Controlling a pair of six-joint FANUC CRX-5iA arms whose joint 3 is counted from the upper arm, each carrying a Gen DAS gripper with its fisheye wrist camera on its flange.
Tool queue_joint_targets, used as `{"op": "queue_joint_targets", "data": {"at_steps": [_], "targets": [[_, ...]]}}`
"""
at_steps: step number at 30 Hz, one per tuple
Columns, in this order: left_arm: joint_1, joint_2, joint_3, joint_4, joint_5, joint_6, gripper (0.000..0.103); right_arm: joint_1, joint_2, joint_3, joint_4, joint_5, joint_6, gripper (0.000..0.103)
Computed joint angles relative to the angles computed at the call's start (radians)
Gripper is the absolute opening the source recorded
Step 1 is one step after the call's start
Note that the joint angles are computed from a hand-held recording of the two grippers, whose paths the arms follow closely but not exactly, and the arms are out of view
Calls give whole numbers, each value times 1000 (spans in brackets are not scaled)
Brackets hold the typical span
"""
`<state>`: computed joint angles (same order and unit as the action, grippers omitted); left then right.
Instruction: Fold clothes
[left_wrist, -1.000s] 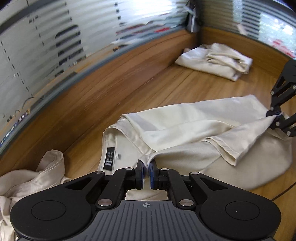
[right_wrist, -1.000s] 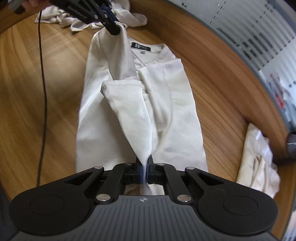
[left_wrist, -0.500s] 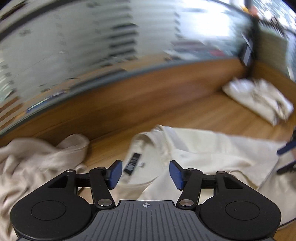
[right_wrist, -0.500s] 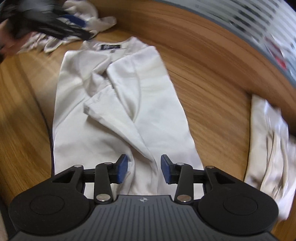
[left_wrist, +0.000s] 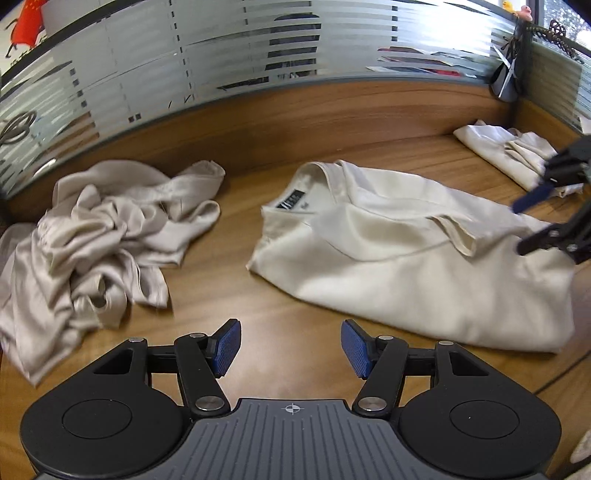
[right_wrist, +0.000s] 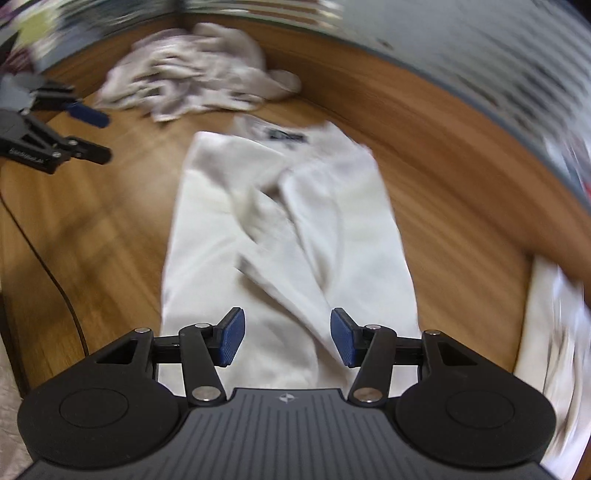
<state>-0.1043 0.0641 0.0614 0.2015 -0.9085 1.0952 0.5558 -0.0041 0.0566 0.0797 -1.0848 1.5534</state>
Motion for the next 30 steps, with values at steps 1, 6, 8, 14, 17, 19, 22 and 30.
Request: {"op": "queue_joint_targets", "data": {"at_steps": [1,6,8,14,17,19,22,30], "targets": [[-10,-13,-10,-17,5,31,63,9,4,-1,9,13,43,58],[-97,-57,-3,-202,-14,317,63,43,29,-26,64,89,251,69],[-141,-69,13,-280,-44,460,63,31,48,-15,43,98,345,69],[-267,-102,24,-409,-118,690,63,-42,34,-73,57,255,362,69],[-322,-111,21,-425,-144,730,64,-84,28,-107,135,317,221,69],[-357,-110,14,-433,-145,725,64,-124,27,-93,117,316,185,69],[-395,-91,11,-429,-136,709,64,-192,13,-61,5,271,225,69],[-445,-27,16,-350,-68,628,64,-379,-80,-2,-406,19,429,70]]}}
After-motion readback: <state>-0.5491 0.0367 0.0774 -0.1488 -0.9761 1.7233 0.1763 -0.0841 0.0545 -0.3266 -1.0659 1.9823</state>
